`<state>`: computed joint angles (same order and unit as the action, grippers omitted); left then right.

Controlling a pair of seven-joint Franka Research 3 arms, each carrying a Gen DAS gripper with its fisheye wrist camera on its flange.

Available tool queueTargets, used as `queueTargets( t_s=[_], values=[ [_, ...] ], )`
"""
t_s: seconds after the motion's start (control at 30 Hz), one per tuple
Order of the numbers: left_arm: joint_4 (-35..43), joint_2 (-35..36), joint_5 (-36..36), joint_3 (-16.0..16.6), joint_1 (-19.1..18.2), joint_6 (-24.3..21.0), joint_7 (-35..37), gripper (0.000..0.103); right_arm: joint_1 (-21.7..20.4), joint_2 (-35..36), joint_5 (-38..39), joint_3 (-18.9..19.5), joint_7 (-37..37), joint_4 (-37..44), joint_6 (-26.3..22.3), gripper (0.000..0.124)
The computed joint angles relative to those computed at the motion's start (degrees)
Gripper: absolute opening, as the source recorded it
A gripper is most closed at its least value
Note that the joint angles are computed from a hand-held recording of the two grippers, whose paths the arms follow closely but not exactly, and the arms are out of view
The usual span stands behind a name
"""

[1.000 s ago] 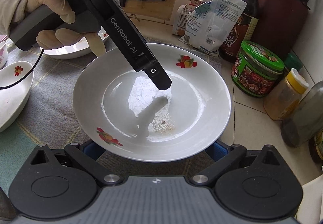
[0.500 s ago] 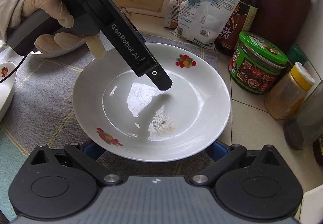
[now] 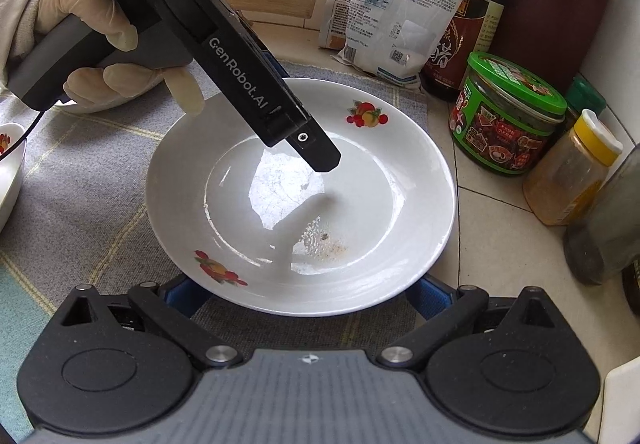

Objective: Organize plates and bowls
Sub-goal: 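Lower the plate onto the mat and open the left gripper, then move the left gripper back to the large flowered plate on the card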

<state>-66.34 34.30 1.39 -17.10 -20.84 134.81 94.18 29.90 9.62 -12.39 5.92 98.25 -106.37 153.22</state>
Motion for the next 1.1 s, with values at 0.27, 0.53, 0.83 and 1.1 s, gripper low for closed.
queueTargets(
  t_s=[0.27,0.53,0.83,1.1],
  values=[
    [-11.74,-9.95,1.20,0.37,1.00,3.89,-2.28,0.088,0.37,-4.31,-1.77,0.79,5.43,-4.23,-1.30,0.103],
    [-26.38,-23.97,2.50,0.29,1.39,9.15,-6.71,0.088,0.21,-10.05,-7.79,3.71,14.53,-9.03,-0.86,0.103],
    [-46.54,-41.63,11.58,-0.49,-0.29,16.52,-24.40,0.095,-0.55,-16.03,-14.50,8.26,27.45,-14.63,-0.39,0.103],
    [-60.29,-55.12,19.56,-4.50,-0.39,16.18,-41.96,0.095,-1.30,-22.49,-11.99,11.98,27.45,-21.03,1.41,0.103]
  ],
)
